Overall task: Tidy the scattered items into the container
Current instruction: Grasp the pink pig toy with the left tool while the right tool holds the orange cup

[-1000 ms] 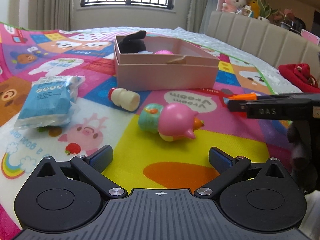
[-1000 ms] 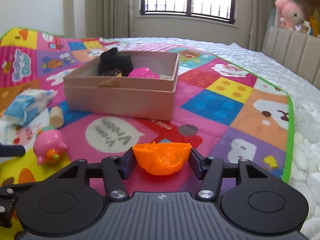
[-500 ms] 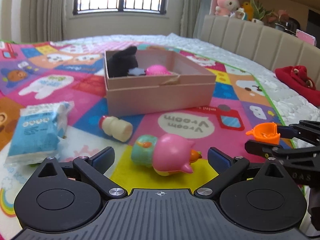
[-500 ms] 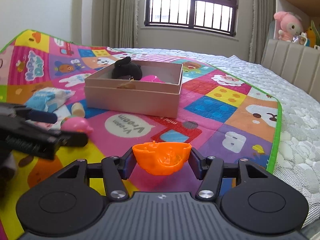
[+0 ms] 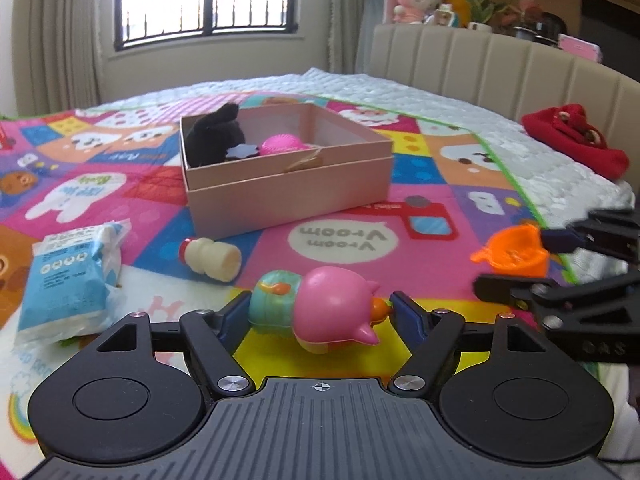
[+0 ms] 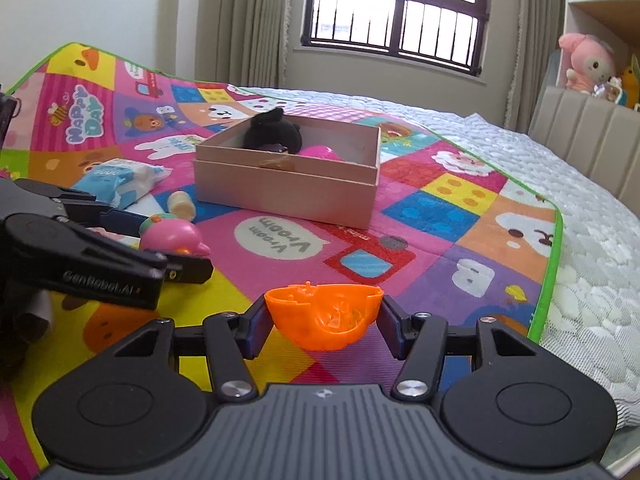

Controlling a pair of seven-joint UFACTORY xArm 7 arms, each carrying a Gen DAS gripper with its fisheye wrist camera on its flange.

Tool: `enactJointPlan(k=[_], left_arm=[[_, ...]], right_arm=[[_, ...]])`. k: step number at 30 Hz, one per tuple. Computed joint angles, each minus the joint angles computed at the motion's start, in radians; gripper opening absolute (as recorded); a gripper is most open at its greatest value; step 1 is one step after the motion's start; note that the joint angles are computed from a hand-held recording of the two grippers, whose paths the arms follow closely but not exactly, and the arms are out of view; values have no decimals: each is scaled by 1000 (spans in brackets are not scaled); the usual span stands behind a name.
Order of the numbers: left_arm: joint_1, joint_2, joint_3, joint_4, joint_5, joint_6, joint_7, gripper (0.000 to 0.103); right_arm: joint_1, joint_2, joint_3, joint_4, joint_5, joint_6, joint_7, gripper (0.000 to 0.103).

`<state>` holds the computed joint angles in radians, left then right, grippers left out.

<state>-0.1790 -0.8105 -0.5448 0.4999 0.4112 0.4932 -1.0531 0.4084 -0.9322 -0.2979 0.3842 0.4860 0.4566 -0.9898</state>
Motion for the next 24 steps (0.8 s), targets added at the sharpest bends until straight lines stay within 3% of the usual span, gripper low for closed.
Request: enactJointPlan(k=[5, 9, 13, 18, 22, 24], left_arm=[[-86, -87, 14, -21, -25, 50, 43, 78], [-65, -130, 25, -12, -20, 52, 71, 78], [61, -112, 24, 28, 38, -20, 106, 78], [256, -9, -1, 103, 105, -168, 130, 78], [494, 115, -89, 194, 178, -309, 112, 80], [548, 206, -98, 241, 171, -324, 122, 88]], right_arm=[[-7, -52, 11, 6, -22, 62, -14, 56], [0, -39, -11, 69, -19, 158, -32, 56], [31, 47, -23, 176, 47, 174, -40, 56], [139, 268, -65, 406, 242, 153, -53, 56], [241, 487, -57, 580, 457, -6, -152, 56], [285, 622, -68, 697, 566, -40, -216, 63]])
